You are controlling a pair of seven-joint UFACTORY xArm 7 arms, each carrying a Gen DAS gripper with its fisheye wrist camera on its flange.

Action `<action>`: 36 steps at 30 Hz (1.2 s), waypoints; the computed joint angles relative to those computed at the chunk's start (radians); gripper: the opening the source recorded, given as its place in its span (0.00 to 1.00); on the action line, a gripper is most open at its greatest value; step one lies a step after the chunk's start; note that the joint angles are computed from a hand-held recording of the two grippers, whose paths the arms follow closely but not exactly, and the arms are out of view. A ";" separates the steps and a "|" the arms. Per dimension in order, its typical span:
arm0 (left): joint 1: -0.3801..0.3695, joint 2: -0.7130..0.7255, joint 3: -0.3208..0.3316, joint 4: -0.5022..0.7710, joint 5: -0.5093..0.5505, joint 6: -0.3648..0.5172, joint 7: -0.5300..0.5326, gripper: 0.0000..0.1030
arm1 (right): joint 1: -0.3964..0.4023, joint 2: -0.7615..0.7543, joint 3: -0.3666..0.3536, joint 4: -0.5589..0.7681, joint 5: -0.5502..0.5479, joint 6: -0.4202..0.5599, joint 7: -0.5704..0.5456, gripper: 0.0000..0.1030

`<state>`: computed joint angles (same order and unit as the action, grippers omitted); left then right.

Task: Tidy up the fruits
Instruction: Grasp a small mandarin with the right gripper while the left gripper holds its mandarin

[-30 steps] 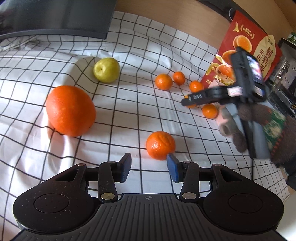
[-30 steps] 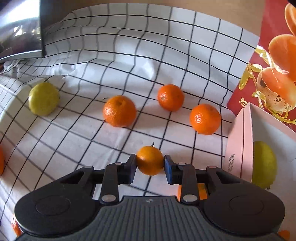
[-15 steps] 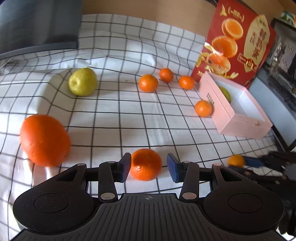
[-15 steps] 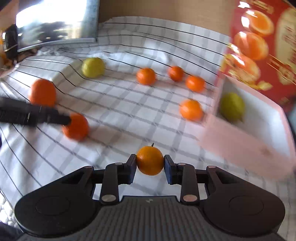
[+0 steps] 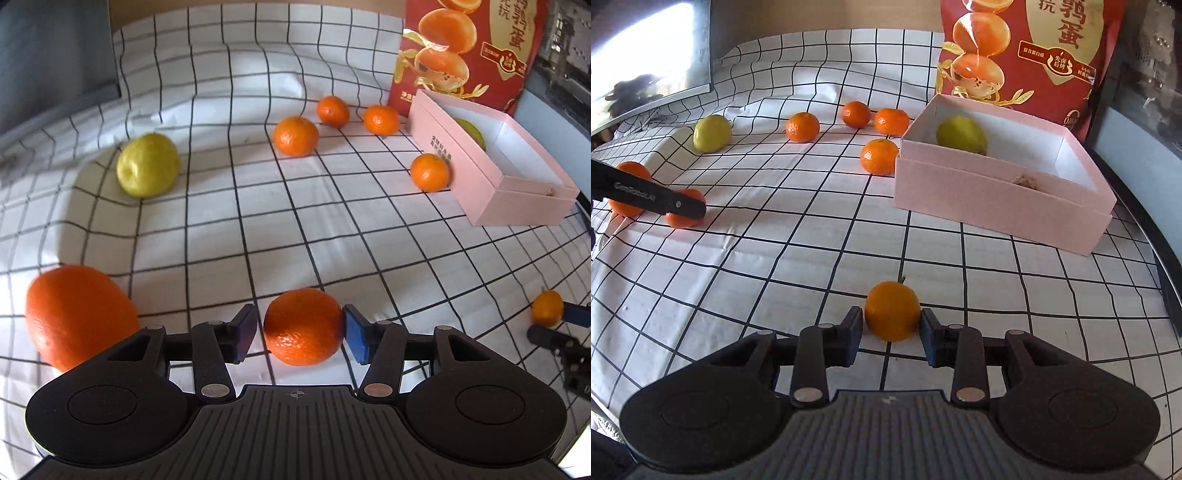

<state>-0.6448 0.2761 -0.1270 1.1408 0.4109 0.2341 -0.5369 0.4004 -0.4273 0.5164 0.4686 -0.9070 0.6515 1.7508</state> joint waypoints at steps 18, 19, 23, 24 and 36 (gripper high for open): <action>0.038 0.010 -0.190 -0.036 -0.323 -0.080 0.333 0.49 | -0.010 -0.004 0.000 -0.024 -0.014 -0.043 0.058 0.84; 0.031 0.013 -0.186 -0.034 -0.330 -0.073 0.339 0.49 | -0.011 0.000 0.005 -0.019 -0.010 -0.036 0.062 0.85; -0.003 0.017 -0.159 -0.034 -0.337 -0.071 0.327 0.49 | -0.001 0.003 0.003 -0.017 0.004 -0.027 0.062 0.89; -0.003 0.018 -0.159 -0.032 -0.342 -0.068 0.328 0.49 | 0.004 0.000 -0.004 -0.020 0.007 -0.036 0.049 0.91; 0.000 0.016 -0.162 -0.030 -0.360 -0.050 0.339 0.49 | -0.016 -0.120 0.015 -0.085 0.124 -0.053 -0.037 0.73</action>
